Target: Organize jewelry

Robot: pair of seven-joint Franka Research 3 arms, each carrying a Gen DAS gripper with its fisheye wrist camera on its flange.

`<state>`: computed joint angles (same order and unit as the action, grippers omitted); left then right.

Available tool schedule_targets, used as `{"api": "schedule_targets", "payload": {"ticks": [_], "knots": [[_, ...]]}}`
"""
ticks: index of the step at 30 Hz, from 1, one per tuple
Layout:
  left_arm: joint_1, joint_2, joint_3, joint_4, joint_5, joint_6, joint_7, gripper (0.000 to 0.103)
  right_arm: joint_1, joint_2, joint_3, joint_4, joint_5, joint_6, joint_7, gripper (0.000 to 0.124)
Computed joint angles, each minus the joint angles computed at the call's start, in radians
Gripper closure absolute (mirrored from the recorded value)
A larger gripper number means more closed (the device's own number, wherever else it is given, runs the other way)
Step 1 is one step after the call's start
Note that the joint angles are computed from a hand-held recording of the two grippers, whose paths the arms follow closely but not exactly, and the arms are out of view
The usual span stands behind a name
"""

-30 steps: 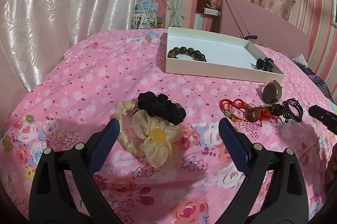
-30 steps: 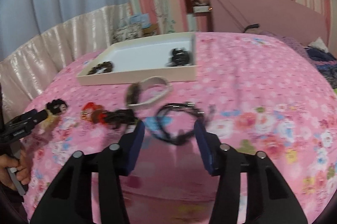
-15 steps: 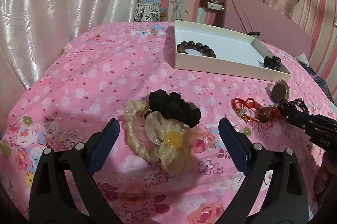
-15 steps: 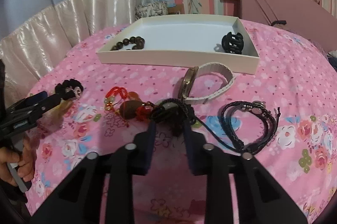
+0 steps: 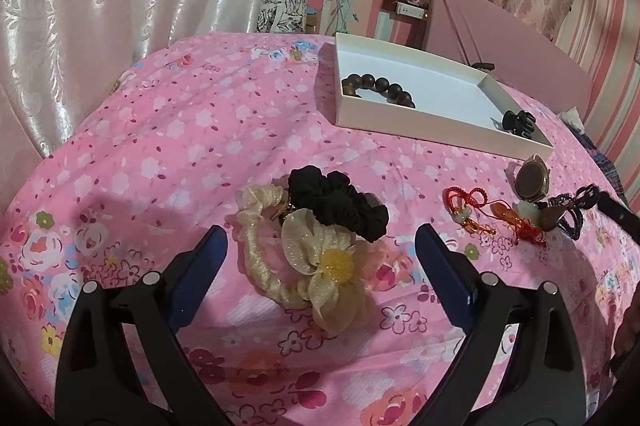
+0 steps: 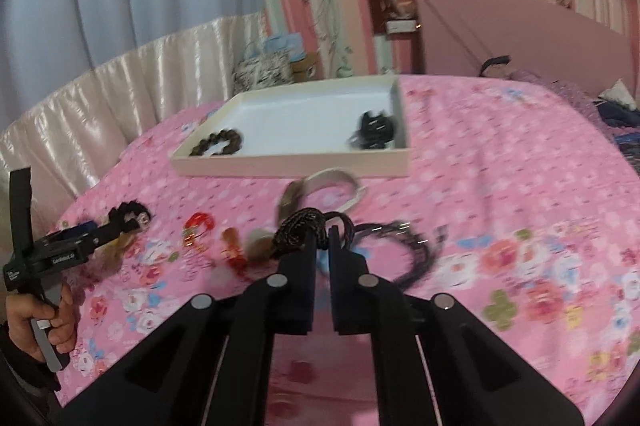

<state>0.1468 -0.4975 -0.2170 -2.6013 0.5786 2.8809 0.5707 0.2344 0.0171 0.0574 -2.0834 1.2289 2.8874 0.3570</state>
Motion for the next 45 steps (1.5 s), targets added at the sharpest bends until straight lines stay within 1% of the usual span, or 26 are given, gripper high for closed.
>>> {"api": "schedule_targets", "payload": {"ticks": [2, 3, 4, 5, 6, 8, 11, 13, 14, 15, 16, 17, 19, 20, 21, 23, 24, 26, 28, 32, 34, 35, 36, 39, 42, 45], "knots": [[-0.028, 0.012, 0.033, 0.001, -0.031, 0.004, 0.027, 0.011, -0.007, 0.008, -0.006, 0.008, -0.01, 0.008, 0.012, 0.119], [-0.04, 0.015, 0.046, -0.001, -0.047, 0.008, 0.041, 0.015, -0.011, 0.013, -0.008, 0.01, -0.028, 0.014, 0.03, 0.119], [-0.048, 0.018, 0.054, -0.001, -0.062, 0.008, 0.052, 0.018, -0.016, 0.018, -0.01, 0.013, -0.031, 0.017, 0.037, 0.119], [-0.047, 0.019, 0.052, -0.001, -0.069, 0.006, 0.054, 0.021, -0.021, 0.02, -0.01, 0.013, -0.024, 0.014, 0.035, 0.119], [-0.037, 0.014, 0.043, -0.002, -0.068, 0.008, 0.047, 0.021, -0.025, 0.02, -0.01, 0.011, -0.021, 0.013, 0.032, 0.119], [0.0, 0.0, 0.007, 0.002, -0.04, 0.012, 0.016, 0.021, -0.031, 0.02, -0.01, 0.008, -0.011, 0.011, 0.021, 0.119], [0.013, 0.013, -0.008, 0.033, -0.015, 0.005, 0.019, 0.02, -0.036, 0.021, -0.009, 0.007, 0.004, 0.005, 0.006, 0.119], [0.007, 0.035, -0.001, 0.054, -0.013, -0.006, 0.027, 0.021, -0.04, 0.023, -0.009, 0.011, 0.015, -0.007, 0.001, 0.119], [-0.014, 0.059, 0.018, 0.069, -0.029, -0.012, 0.05, 0.023, -0.04, 0.023, -0.008, 0.01, 0.019, -0.007, -0.003, 0.119], [-0.043, 0.081, 0.041, 0.08, -0.056, -0.022, 0.081, 0.037, -0.041, 0.023, -0.008, 0.011, 0.019, -0.009, -0.005, 0.119], [-0.08, 0.101, 0.072, 0.091, -0.096, -0.031, 0.124, 0.046, -0.041, 0.023, -0.008, 0.011, 0.022, -0.01, -0.007, 0.119], [-0.094, 0.111, 0.084, 0.093, -0.118, -0.031, 0.145, 0.053, -0.041, 0.023, -0.007, 0.009, 0.027, -0.011, -0.012, 0.119], [-0.086, 0.127, 0.077, 0.096, -0.124, -0.015, 0.144, 0.059, -0.041, 0.022, -0.007, 0.008, 0.032, -0.013, -0.014, 0.119], [-0.091, 0.126, 0.082, 0.096, -0.135, -0.009, 0.152, 0.069, -0.041, 0.021, -0.007, 0.008, 0.035, -0.014, -0.015, 0.119], [-0.09, 0.119, 0.083, 0.091, -0.142, 0.001, 0.151, 0.072, -0.042, 0.02, -0.008, 0.007, 0.037, -0.015, -0.017, 0.119], [-0.077, 0.105, 0.074, 0.087, -0.138, 0.012, 0.145, 0.072, -0.043, 0.018, -0.01, 0.007, 0.036, -0.022, -0.017, 0.119], [-0.081, 0.099, 0.077, 0.085, -0.145, 0.016, 0.152, 0.074, -0.044, 0.017, -0.011, 0.007, 0.041, -0.025, -0.018, 0.119], [-0.082, 0.082, 0.077, 0.08, -0.153, 0.026, 0.158, 0.074, -0.044, 0.014, -0.012, 0.005, 0.048, -0.026, -0.023, 0.119], [-0.073, 0.063, 0.068, 0.075, -0.148, 0.033, 0.157, 0.075, -0.044, 0.01, -0.013, 0.002, 0.057, -0.028, -0.031, 0.119], [-0.053, 0.018, 0.043, 0.072, -0.125, 0.031, 0.156, 0.076, -0.046, 0.003, -0.018, 0.001, 0.073, -0.037, -0.046, 0.119], [-0.034, 0.0, 0.027, 0.072, -0.109, 0.023, 0.143, 0.069, -0.046, 0.001, -0.02, 0.002, 0.072, -0.043, -0.047, 0.119], [-0.012, -0.006, 0.007, 0.073, -0.087, 0.016, 0.13, 0.063, -0.046, 0.001, -0.021, 0.003, 0.074, -0.042, -0.049, 0.119], [-0.003, -0.005, -0.001, 0.075, -0.072, 0.008, 0.126, 0.063, -0.046, -0.001, -0.021, 0.001, 0.077, -0.044, -0.05, 0.119], [-0.046, 0.002, 0.045, 0.068, -0.102, 0.006, 0.155, 0.063, -0.046, -0.004, -0.023, -0.002, 0.072, -0.048, -0.045, 0.119], [-0.039, 0.008, 0.038, 0.07, -0.099, -0.015, 0.151, 0.063, -0.047, -0.007, -0.026, -0.006, 0.066, -0.053, -0.039, 0.119], [-0.065, 0.027, 0.057, 0.075, -0.121, -0.046, 0.18, 0.062, -0.048, -0.011, -0.028, -0.01, 0.065, -0.056, -0.038, 0.119]]}}
